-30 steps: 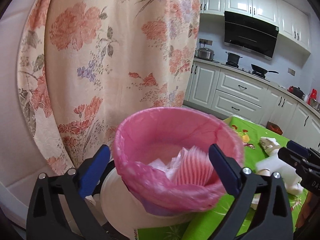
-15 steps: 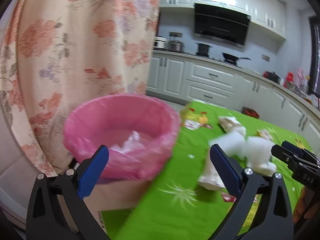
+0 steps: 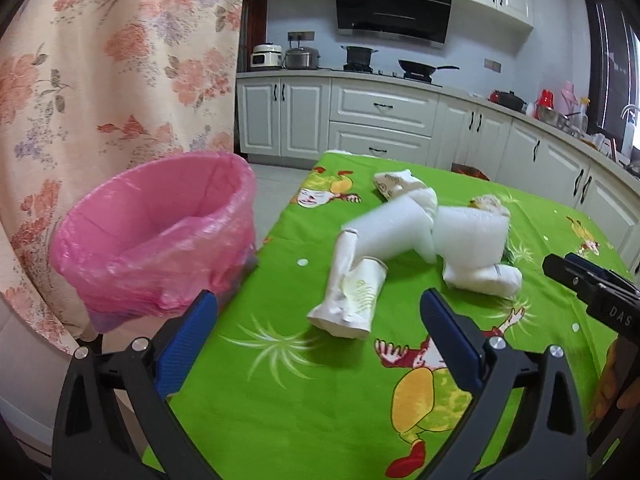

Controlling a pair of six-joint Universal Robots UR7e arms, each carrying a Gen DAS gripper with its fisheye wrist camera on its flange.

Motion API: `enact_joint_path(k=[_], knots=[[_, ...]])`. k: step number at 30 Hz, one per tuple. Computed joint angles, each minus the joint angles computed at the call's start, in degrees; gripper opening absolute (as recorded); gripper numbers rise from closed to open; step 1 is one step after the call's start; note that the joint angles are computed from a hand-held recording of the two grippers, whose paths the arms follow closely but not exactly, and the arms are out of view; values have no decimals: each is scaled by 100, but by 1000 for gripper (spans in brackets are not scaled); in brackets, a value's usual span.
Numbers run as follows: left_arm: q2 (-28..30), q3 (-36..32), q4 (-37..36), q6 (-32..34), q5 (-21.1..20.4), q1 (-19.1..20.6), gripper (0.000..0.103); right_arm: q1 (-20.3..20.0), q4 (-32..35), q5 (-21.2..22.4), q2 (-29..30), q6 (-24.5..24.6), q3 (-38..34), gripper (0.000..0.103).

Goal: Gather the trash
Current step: 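Move both tools back over the trash on the table, then grasp the white foam block with the right gripper while the left gripper grasps a paper cup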

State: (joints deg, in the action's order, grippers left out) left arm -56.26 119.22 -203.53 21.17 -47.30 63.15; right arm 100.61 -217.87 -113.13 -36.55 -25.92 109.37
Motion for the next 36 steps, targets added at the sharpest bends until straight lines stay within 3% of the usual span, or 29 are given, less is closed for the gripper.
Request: enact_joint_path(k=[11,15,20,31,33,35,36], knots=[[328,-365,323,-9,-16,122,98,-88,270,-142,35,-43,-168,66],[424,-500,436,20,-52,179,98,-46,467,-178,132,-146,-363,72],[487,-621,549,69,-21,241,98,11,927,-79,252,-206,-752,80],[393,-711,934,-42,-181,440,98,137,1722,-89,770,-411,-1762,83],[423,-757,959,39,-264,447,98,130,1792,-150,825,-385,-1855,80],[467,-790,960,103,-319,437,98,106,1767,-160,832,-396,-1852,66],[504,-843,965,164,-352,437,98,98,1726,-208,834,-419,-1839,65]])
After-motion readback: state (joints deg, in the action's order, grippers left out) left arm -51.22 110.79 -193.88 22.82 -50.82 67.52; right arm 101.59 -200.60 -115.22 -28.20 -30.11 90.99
